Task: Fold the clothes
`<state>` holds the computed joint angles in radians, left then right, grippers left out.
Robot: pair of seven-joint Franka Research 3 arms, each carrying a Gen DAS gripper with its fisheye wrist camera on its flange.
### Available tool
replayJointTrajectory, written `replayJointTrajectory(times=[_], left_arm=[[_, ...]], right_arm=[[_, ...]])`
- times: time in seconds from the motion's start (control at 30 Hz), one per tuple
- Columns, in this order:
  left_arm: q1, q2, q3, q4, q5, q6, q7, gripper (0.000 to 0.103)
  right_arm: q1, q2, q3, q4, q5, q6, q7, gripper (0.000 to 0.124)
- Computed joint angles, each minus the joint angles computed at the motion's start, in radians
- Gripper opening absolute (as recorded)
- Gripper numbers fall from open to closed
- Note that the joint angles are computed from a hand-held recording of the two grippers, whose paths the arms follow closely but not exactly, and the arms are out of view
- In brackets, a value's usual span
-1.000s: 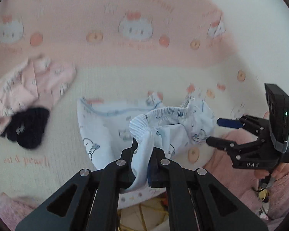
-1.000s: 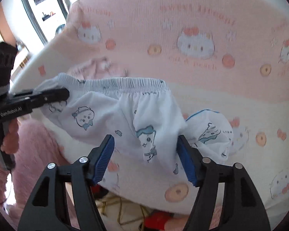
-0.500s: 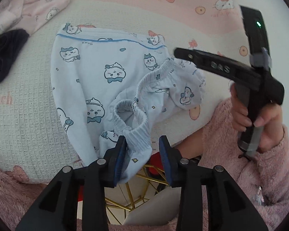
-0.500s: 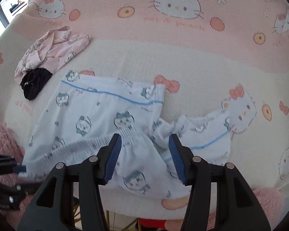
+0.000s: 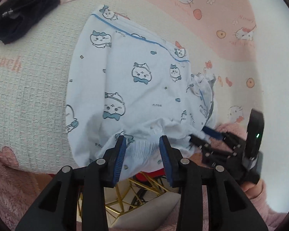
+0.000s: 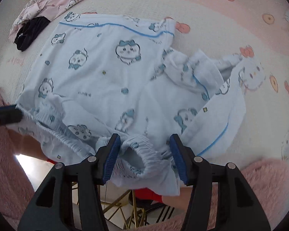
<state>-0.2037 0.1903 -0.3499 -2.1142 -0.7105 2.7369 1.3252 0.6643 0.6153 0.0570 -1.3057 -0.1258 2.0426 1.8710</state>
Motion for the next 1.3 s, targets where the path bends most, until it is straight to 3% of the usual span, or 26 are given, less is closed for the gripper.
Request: replayJointTrajectory(times=[0.03, 0.07, 0.13, 0.33, 0.47, 0.5, 0.53, 0.57, 0.63, 0.73, 0.83, 1.07, 1.13, 1.17, 1.2, 1.3], left_arm=[[0.014, 0.009, -0.02, 0.007, -0.032, 0.013, 0.028, 0.039], [-0.007, 0.026, -0.004, 0.022, 0.005, 0.012, 0.016, 0.039], [-0.027, 0.06, 0.008, 0.069, 0.117, -0.039, -0.031, 0.039], [-0.098, 0.119, 0.04, 0.166, 0.457, -0.234, -0.175, 0.039], [-0.139, 0.149, 0.062, 0.215, 0.633, -0.282, -0.269, 0.039], [-0.153, 0.162, 0.071, 0.237, 0.687, -0.298, -0.291, 0.035], [-0.167, 0.175, 0.079, 0.261, 0.739, -0.316, -0.311, 0.013], [-0.181, 0.186, 0.09, 0.284, 0.794, -0.333, -0.334, 0.007], [-0.17, 0.183, 0.091, 0.287, 0.808, -0.305, -0.376, 0.005], [-0.154, 0.102, 0.106, 0.206, 0.835, -0.173, -0.484, 0.004], [-0.14, 0.012, 0.123, 0.126, 0.882, -0.057, -0.595, 0.004], [-0.123, -0.111, 0.155, 0.062, 1.134, 0.002, -0.907, 0.004], [-0.109, -0.133, 0.147, 0.046, 1.164, 0.01, -0.947, 0.004], [-0.102, -0.145, 0.144, 0.039, 1.178, 0.014, -0.967, 0.004], [-0.099, -0.144, 0.138, 0.044, 1.193, 0.001, -0.974, 0.004], [-0.089, -0.11, 0.116, 0.069, 1.135, -0.037, -0.871, 0.004]], right_arm=[[0.003, -0.029, -0.002, -0.052, -0.002, 0.024, 0.008, 0.059], [0.004, -0.045, 0.0, -0.075, -0.004, 0.017, 0.019, 0.059], [0.006, -0.085, 0.003, -0.14, -0.01, 0.033, 0.036, 0.059], [-0.006, -0.101, 0.007, -0.165, -0.026, 0.058, 0.059, 0.058], [-0.063, -0.164, 0.047, -0.25, 0.076, 0.143, 0.014, 0.056], [-0.08, -0.18, 0.063, -0.271, 0.115, 0.17, -0.023, 0.057], [-0.095, -0.193, 0.079, -0.289, 0.154, 0.192, -0.064, 0.057], [-0.099, -0.197, 0.09, -0.297, 0.175, 0.2, -0.105, 0.057], [-0.073, -0.194, 0.085, -0.299, 0.147, 0.191, -0.126, 0.056], [-0.022, -0.17, 0.055, -0.262, 0.061, 0.126, -0.088, 0.056], [-0.027, -0.173, 0.052, -0.265, 0.067, 0.109, -0.069, 0.056], [-0.023, -0.198, 0.034, -0.303, 0.049, 0.13, 0.017, 0.056], [-0.022, -0.248, 0.024, -0.366, 0.019, 0.21, 0.079, 0.047], [-0.021, -0.272, 0.018, -0.394, -0.003, 0.247, 0.115, 0.031], [-0.017, -0.298, 0.008, -0.418, -0.041, 0.278, 0.16, 0.025], [-0.02, -0.354, -0.007, -0.452, -0.151, 0.321, 0.283, 0.016]])
